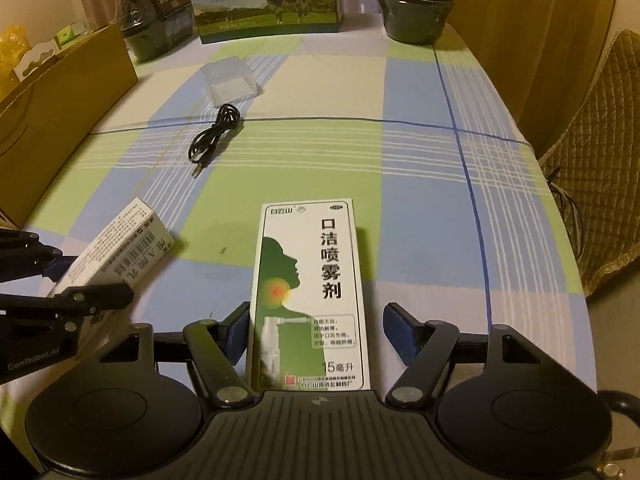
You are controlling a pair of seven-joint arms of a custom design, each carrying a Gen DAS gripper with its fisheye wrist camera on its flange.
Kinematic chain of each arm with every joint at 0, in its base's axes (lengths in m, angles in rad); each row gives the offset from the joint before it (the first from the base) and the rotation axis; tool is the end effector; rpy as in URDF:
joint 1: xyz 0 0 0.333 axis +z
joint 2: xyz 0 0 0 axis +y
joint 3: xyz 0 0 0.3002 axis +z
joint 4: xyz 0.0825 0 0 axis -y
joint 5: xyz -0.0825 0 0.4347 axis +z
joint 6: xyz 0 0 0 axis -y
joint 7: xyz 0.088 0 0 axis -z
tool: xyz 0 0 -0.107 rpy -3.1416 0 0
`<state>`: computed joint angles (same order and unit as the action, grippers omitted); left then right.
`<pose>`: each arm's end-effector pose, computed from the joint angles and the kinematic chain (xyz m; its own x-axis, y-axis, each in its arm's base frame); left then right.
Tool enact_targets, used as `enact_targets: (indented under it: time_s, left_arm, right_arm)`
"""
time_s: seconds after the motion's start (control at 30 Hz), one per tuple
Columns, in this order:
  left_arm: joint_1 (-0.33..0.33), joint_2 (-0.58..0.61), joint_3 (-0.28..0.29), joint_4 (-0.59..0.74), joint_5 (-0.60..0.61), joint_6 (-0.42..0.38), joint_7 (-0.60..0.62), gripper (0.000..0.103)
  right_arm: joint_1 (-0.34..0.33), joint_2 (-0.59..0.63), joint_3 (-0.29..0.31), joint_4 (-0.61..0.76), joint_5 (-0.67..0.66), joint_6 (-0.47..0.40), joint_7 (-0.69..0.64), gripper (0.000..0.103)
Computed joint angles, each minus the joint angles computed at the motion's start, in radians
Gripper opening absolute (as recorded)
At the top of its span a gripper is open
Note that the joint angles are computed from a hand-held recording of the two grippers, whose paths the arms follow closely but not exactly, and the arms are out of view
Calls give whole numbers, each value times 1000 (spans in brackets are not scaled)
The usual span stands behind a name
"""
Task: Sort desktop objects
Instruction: 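Lift both boxes and carry them toward the cardboard box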
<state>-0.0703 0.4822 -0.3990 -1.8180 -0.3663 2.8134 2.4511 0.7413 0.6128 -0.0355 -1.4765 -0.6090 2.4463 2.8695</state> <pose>0.6599 -0.2878 0.3010 -0.8014 -0.5973 -0.0309 -0.4658 0.6557 -0.5942 0.5898 0.5082 0.3182 -0.1539 -0.9853 -0.0747 -0.8151 0.1693 -0.5540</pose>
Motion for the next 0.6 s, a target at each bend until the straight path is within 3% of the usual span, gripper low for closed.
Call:
enact_targets:
  time_s: [0.13,0.23,0.6]
  left_arm:
    - [10,-1,-10,0,-13,-5,13,22]
    - [20,-3,-19,-4,-30,-3,28,22]
    - [23,-11,-19,-3,-54,5,45,22]
  right_arm:
    - [7,21,-1,35,-3,-36,-29,68]
    - [14,33,-3,55,-8,-64,-40,53]
    - [28,12,-3,47,-31,-86,-27,53]
